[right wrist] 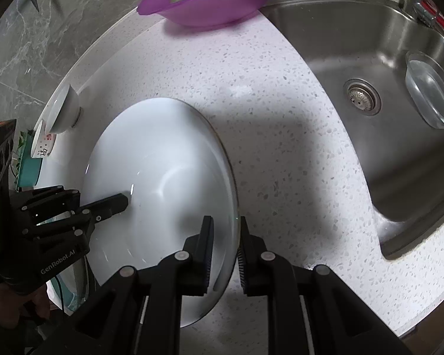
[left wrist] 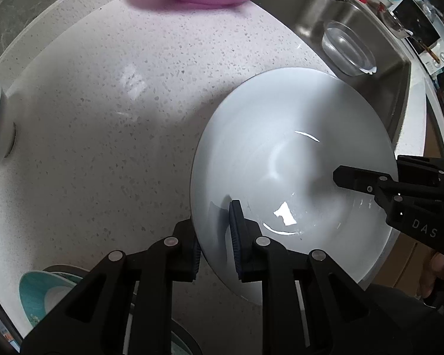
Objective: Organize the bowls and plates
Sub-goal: 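Carry the large white bowl with both tools onto the plate stack, release, then move both tools to the small white bowl and close on its rim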
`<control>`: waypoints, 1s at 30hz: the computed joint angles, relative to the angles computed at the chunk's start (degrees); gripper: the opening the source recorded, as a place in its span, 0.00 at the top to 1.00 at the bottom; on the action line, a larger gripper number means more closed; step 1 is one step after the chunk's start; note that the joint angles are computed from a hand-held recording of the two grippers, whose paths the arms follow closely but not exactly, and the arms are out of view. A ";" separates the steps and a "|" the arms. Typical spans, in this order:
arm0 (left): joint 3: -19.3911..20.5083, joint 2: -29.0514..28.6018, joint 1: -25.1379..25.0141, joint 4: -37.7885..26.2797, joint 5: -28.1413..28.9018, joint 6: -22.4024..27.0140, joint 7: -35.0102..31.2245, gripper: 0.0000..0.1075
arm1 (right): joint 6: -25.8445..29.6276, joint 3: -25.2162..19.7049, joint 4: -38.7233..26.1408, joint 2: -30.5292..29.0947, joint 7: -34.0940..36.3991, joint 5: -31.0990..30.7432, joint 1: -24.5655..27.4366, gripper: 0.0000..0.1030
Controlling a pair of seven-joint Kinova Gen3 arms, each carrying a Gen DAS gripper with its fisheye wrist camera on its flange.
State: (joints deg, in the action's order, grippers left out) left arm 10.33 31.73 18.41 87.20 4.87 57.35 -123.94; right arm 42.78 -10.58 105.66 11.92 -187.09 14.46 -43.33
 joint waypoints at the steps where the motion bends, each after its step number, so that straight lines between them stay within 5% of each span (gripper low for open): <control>1: -0.06 -0.44 0.14 0.74 -0.04 -0.81 0.13 0.85 | -0.21 -0.01 0.23 -0.07 0.04 0.14 -0.01 0.83; 9: 0.35 -1.64 0.00 3.55 1.66 -4.60 1.05 0.85 | 0.16 0.13 0.62 -0.54 -2.52 2.05 -1.38 0.78; 14: 1.02 -4.22 -3.03 4.15 3.85 -2.88 -0.74 0.79 | 1.63 -0.69 0.20 -1.49 -4.08 4.87 -1.40 0.72; 16: 1.40 -5.76 -4.91 3.85 6.01 -1.57 -2.05 0.70 | 2.16 -0.25 0.61 -2.61 -5.53 7.14 -2.17 0.69; 18: 0.65 -7.66 -7.03 3.68 9.91 -0.06 -4.30 0.37 | 4.81 -0.54 -0.07 -3.81 -6.19 8.77 -2.00 0.57; 21: 2.35 -9.18 -14.88 2.03 16.90 4.26 -8.08 0.18 | 6.14 -1.21 -0.68 -5.72 -6.30 11.71 -0.80 0.39; 23: -0.03 -8.93 -17.35 -1.09 20.17 8.45 -7.83 0.04 | 6.27 -1.76 -1.90 -6.33 -4.94 14.44 0.10 0.29; 26: -2.21 -7.53 -23.36 -6.93 24.38 13.92 -6.95 0.04 | 5.49 -3.26 -6.08 -5.38 0.23 17.87 2.84 0.20; 30: -4.40 -5.56 -27.19 -13.47 25.35 12.60 -6.18 0.04 | 3.54 -13.04 -15.77 1.28 9.55 20.24 13.46 0.20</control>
